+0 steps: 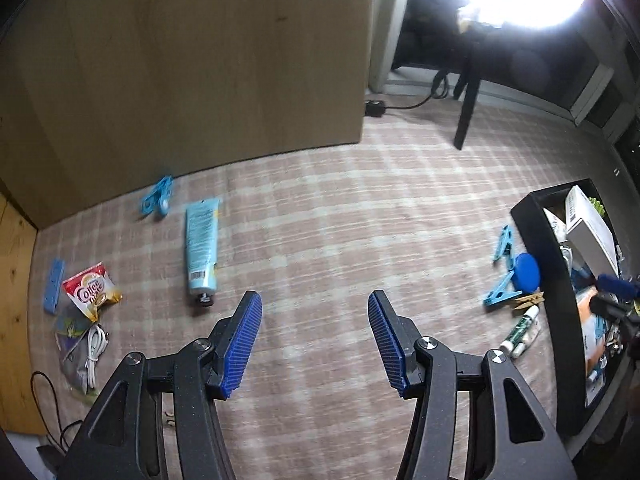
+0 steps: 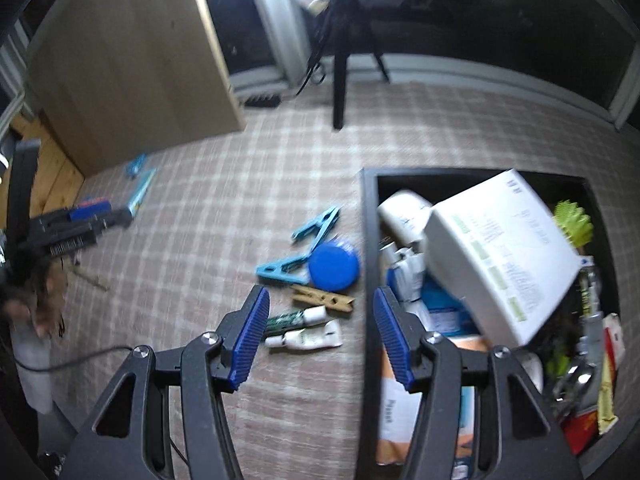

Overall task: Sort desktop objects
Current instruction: 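Move both grippers back over the remaining blue clothespins, then grasp a blue clothespin with the left gripper while the right gripper grasps another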

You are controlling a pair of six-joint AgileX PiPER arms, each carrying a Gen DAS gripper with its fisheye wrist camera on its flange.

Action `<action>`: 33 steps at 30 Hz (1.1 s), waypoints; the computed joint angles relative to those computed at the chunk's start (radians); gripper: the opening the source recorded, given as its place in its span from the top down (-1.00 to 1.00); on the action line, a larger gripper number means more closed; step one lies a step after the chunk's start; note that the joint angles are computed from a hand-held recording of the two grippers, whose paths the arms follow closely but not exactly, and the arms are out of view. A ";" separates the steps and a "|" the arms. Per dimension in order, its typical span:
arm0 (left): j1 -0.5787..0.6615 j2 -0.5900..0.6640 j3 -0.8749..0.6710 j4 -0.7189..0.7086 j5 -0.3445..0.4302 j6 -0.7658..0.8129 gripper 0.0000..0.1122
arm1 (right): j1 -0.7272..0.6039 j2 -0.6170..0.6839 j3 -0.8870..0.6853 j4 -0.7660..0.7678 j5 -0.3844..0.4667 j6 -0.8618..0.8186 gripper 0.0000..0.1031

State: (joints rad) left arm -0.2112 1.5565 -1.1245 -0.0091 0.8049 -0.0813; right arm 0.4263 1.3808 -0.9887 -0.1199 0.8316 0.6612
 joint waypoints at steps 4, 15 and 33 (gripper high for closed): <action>-0.041 0.012 0.012 -0.040 -0.020 0.101 0.07 | 0.030 0.031 0.042 0.044 -0.046 0.044 -0.04; -0.294 0.187 -0.110 -0.099 -0.056 0.327 0.14 | 0.009 0.038 0.055 0.030 -0.085 0.143 -0.03; -0.302 0.291 -0.130 -0.306 -0.112 0.575 0.29 | -0.240 0.490 -0.353 0.330 0.024 -0.162 0.44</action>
